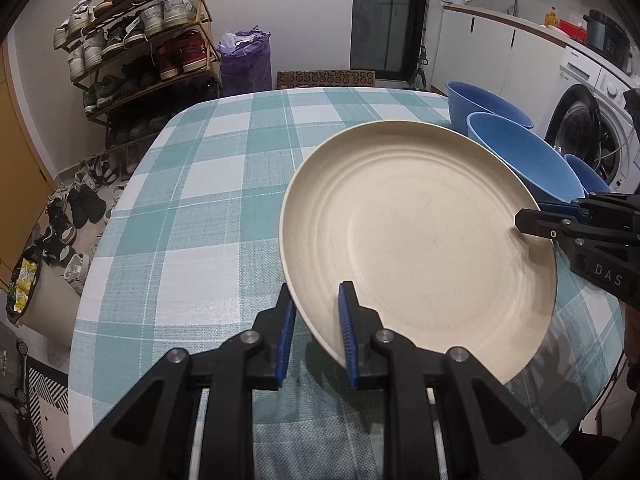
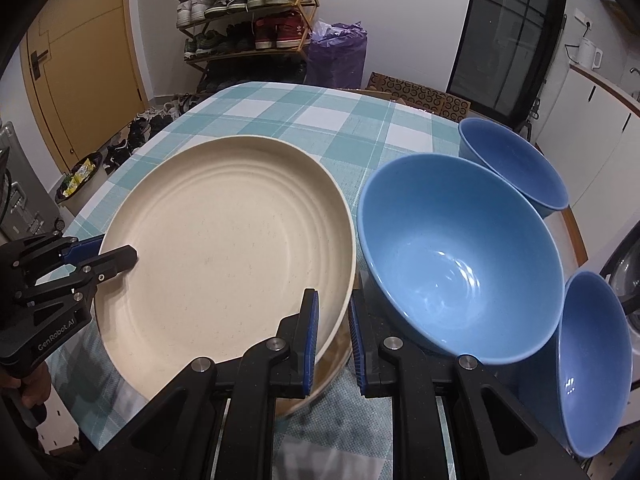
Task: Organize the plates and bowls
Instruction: 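Lift the cream plate with both grippers and carry it over the other plate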
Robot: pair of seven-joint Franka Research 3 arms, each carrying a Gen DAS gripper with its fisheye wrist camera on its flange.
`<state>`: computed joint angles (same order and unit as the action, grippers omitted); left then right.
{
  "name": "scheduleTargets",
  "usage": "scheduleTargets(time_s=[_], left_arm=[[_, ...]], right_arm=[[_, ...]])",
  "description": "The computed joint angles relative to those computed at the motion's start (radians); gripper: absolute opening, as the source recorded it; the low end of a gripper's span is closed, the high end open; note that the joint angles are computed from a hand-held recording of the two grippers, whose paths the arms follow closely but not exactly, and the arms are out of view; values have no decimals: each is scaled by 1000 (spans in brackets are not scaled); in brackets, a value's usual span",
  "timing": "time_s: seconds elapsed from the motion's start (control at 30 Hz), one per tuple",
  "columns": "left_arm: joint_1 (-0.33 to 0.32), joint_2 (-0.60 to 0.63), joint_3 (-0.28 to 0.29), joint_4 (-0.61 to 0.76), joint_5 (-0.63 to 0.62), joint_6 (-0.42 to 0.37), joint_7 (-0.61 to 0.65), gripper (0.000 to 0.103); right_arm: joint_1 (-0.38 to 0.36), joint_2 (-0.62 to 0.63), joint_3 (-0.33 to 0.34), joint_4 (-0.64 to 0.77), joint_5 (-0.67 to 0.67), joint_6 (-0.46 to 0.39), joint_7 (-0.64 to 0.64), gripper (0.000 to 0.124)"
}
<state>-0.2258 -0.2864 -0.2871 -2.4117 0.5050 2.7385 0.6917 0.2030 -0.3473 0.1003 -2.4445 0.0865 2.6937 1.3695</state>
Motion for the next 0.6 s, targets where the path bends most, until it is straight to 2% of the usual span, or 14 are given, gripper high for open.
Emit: scheduleTargets(time_s=[0.6], left_arm=[[-3, 39, -5, 17, 22, -10, 5, 21]], right_arm=[[-34, 11, 33, -14, -101, 5, 69, 16]])
